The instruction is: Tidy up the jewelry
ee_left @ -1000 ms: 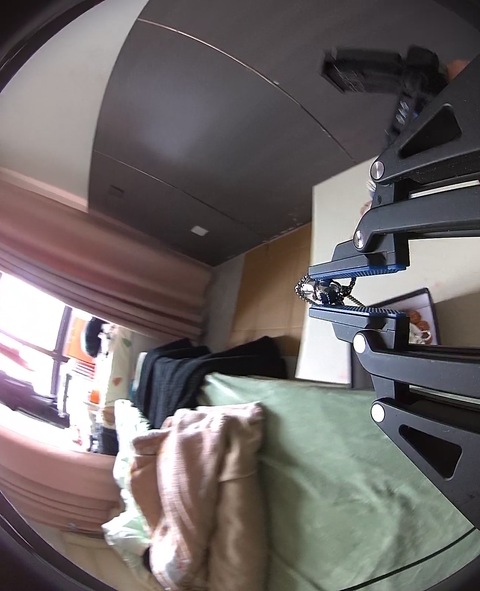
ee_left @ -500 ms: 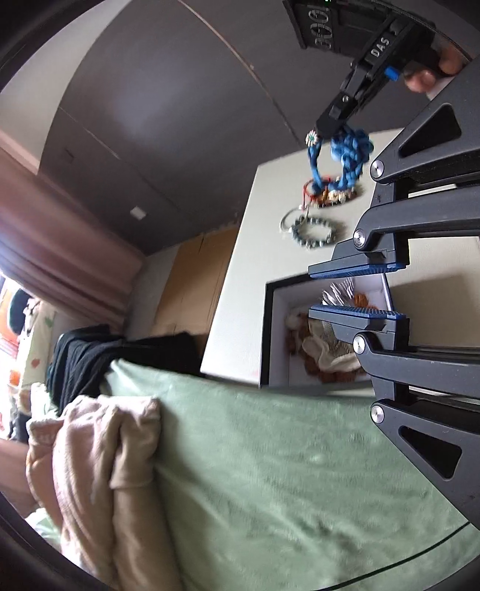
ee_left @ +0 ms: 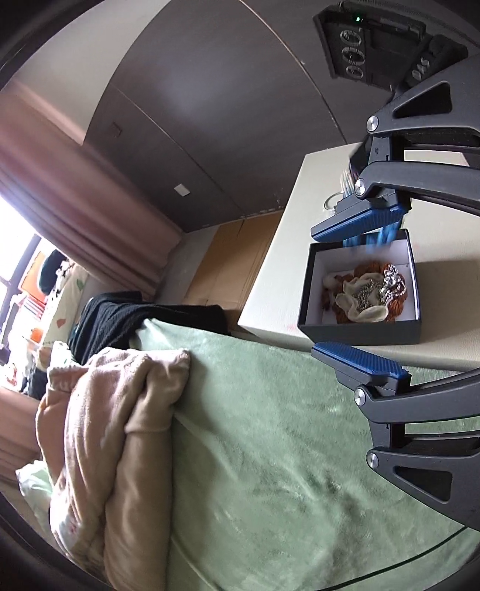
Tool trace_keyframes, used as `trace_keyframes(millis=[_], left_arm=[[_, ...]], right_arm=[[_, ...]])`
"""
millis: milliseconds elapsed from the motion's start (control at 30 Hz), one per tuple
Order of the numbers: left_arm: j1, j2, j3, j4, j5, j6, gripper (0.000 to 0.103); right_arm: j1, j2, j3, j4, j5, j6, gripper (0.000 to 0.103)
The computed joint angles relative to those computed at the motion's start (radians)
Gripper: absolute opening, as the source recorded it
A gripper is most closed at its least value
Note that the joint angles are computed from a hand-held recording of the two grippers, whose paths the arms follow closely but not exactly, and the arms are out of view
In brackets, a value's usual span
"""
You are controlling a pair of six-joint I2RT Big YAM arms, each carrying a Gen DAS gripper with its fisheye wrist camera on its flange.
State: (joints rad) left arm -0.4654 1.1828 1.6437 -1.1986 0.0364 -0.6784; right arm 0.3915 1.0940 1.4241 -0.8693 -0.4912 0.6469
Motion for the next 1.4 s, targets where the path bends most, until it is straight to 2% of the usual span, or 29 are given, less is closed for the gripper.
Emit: trace_keyframes(millis=[33,67,100,133,167,233,433,767,900,1033,1267,1400], left_arm=[[-0.001,-0.001,0.000,0.001,-0.001,0.000,0.057],[-0.003,-0.001,0.001,0.004,-0.002,0.005,0.057],[-0.005,0.000,0.003,0.006,-0.004,0.010,0.057],[-0.013,0.001,0.005,0.008,-0.010,0.016,0.057],[-0.018,0.002,0.005,0.008,-0.013,0.019,0.057],[-0.028,0.005,0.008,0.008,-0.018,0.023,0.057],[-0.081,0.018,0.019,0.016,-0.057,0.039,0.057],[-0.194,0.087,0.075,0.015,-0.100,0.039,0.057],[-0.249,0.163,0.149,-0.032,-0.126,0.062,0.057],[-0.288,0.240,0.238,-0.065,-0.139,0.106,0.057],[-0.331,0.396,0.435,-0.165,-0.143,0.160,0.057],[-0.347,0.490,0.558,-0.226,-0.131,0.187,0.051]], right_arm=[[0.010,0.014,0.004,0.009,-0.013,0.002,0.015],[0.019,0.027,0.013,-0.005,-0.006,-0.005,0.024],[0.026,0.048,0.034,-0.046,0.009,-0.023,0.043],[0.034,0.065,0.052,-0.090,0.030,-0.032,0.051],[0.034,0.067,0.054,-0.109,0.052,-0.031,0.054],[0.023,0.047,0.039,-0.119,0.100,-0.029,0.054],[-0.060,-0.027,0.020,-0.165,0.166,-0.046,0.054],[-0.201,-0.065,0.040,-0.295,0.167,-0.095,0.054],[-0.265,-0.065,0.045,-0.347,0.133,-0.103,0.054],[-0.323,-0.051,0.057,-0.416,0.135,-0.128,0.054],[-0.450,-0.050,0.035,-0.443,0.043,-0.101,0.054],[-0.499,-0.036,0.038,-0.463,0.020,-0.092,0.054]])
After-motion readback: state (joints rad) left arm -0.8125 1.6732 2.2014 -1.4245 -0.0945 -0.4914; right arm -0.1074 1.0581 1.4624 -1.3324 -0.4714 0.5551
